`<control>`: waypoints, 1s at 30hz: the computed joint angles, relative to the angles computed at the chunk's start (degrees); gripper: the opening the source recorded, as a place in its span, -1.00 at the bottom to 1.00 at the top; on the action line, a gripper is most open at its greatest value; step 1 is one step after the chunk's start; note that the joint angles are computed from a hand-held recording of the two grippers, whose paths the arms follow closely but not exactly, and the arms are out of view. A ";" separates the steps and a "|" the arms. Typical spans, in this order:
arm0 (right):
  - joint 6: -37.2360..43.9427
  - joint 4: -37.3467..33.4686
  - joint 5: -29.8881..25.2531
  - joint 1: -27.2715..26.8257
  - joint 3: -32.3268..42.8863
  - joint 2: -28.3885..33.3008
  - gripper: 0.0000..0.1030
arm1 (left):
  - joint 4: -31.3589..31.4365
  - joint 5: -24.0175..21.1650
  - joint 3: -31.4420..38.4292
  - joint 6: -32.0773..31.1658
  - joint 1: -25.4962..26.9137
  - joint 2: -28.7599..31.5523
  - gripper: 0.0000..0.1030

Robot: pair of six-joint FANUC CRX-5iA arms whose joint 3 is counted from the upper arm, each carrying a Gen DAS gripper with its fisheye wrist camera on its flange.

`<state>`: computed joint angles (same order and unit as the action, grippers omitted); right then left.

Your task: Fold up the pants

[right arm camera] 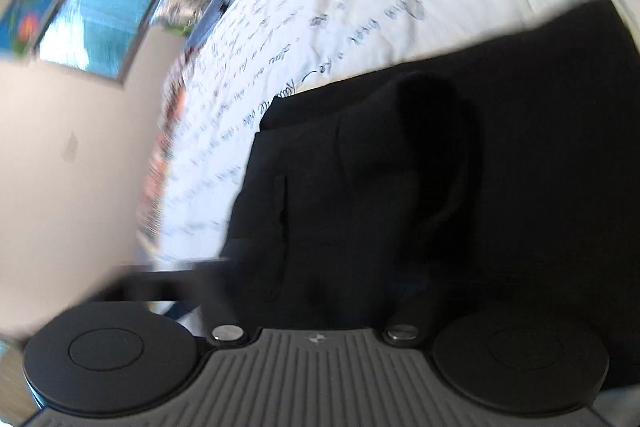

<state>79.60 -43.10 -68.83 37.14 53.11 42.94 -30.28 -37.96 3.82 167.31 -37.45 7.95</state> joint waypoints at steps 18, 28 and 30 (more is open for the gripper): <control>3.84 1.59 -2.31 -7.01 -3.21 -2.50 -0.66 | 5.88 0.41 9.82 -11.94 0.86 8.23 0.95; 7.00 -1.21 2.35 -7.64 -9.21 -5.05 -0.63 | 12.27 -2.30 14.55 -25.57 0.90 16.01 0.95; 6.35 -6.88 2.83 -9.63 -10.33 -4.47 -0.61 | 7.82 -3.08 15.21 -24.26 -0.64 16.12 0.95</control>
<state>85.95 -49.97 -66.00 27.51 42.78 38.47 -22.46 -41.04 19.03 143.06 -38.08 24.07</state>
